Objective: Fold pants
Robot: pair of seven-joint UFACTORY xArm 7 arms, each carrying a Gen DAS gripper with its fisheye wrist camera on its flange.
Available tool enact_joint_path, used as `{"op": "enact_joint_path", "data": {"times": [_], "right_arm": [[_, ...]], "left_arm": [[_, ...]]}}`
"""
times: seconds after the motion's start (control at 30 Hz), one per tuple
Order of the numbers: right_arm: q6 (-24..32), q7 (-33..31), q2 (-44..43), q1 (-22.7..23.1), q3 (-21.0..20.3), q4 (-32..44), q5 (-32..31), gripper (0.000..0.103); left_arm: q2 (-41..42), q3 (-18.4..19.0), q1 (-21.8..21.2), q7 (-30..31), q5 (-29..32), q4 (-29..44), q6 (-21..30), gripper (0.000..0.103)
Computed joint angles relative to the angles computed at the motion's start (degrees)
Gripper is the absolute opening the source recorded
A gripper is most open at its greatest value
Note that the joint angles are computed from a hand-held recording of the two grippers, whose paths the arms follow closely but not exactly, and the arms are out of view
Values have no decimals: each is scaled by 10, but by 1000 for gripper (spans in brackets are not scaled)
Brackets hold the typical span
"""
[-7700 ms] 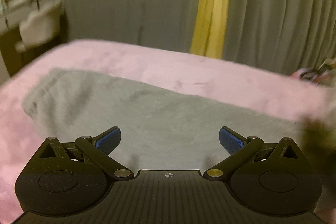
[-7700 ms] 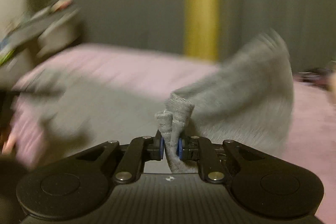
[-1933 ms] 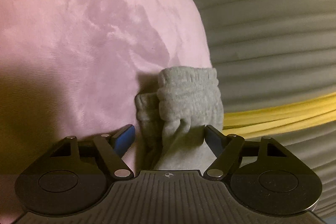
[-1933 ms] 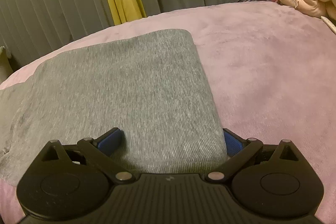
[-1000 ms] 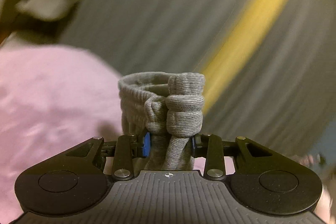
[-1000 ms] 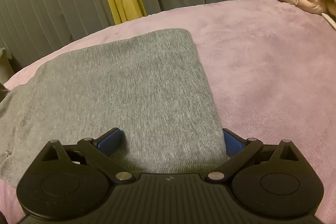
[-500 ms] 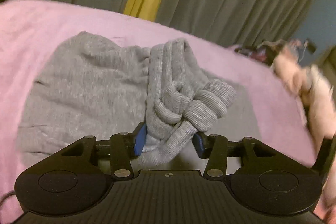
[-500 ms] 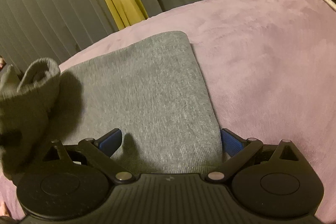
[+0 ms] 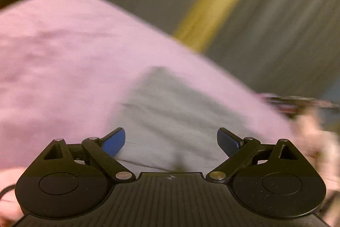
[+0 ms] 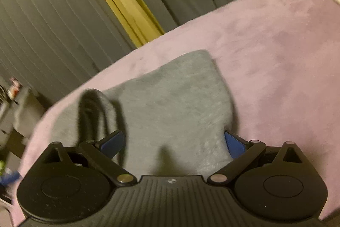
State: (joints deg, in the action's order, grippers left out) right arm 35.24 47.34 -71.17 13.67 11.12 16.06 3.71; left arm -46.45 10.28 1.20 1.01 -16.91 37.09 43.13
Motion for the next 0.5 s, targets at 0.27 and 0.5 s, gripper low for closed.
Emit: {"op": "enact_joint_path", "data": {"times": [0.27, 0.5], "right_arm": [[-37, 2, 54, -41, 32, 83, -48, 99], [-152, -143, 168, 192, -167, 48, 118, 99]], "left_arm": [[63, -5, 66, -66, 38, -10, -16, 97], [43, 7, 69, -69, 32, -30, 5, 97]]}}
